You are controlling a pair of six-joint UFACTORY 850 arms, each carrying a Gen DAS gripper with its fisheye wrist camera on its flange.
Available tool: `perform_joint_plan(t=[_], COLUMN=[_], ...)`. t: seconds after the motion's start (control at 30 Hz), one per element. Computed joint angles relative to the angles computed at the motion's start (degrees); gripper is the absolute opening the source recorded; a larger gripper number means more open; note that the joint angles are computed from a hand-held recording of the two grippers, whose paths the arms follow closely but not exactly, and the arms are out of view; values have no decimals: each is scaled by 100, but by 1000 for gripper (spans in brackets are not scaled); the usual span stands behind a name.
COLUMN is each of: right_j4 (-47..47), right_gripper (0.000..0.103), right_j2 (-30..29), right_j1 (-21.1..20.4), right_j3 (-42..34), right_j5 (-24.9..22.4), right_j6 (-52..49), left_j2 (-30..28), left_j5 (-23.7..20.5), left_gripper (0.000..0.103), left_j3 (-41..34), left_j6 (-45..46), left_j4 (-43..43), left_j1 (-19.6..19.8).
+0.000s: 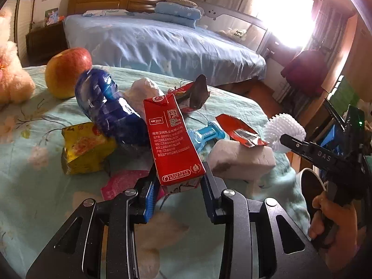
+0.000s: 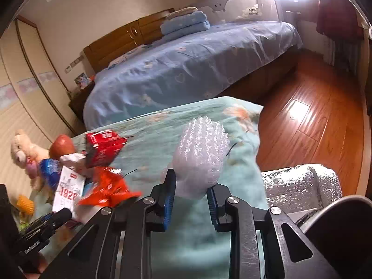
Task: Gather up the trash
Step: 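Grasp the white foam mesh sleeve with the right tool, then grasp the red carton with the left tool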
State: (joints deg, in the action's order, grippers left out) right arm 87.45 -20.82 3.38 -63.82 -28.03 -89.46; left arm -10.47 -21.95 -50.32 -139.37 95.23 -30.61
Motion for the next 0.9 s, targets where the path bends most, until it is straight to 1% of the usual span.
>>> perform_joint_plan(t=[0.17, 0.47, 0.73, 0.9], right_j4=[210, 425, 520, 542], right_gripper=[26, 26, 26, 26], right_j2=[338, 911, 1368, 1542], right_j1=[-52, -189, -415, -603], right_j3=[443, 1144, 1646, 1850], right_j5=[-214, -433, -578, -639], right_j6=[-253, -473, -598, -635], left_j2=[218, 394, 317, 221], left_j5=[-164, -172, -166, -160], left_gripper=[32, 32, 32, 32], left_j3=[221, 363, 189, 60], left_j6=[62, 64, 168, 330], left_j4=[-69, -42, 39, -29], left_j1=[-224, -564, -861, -1032])
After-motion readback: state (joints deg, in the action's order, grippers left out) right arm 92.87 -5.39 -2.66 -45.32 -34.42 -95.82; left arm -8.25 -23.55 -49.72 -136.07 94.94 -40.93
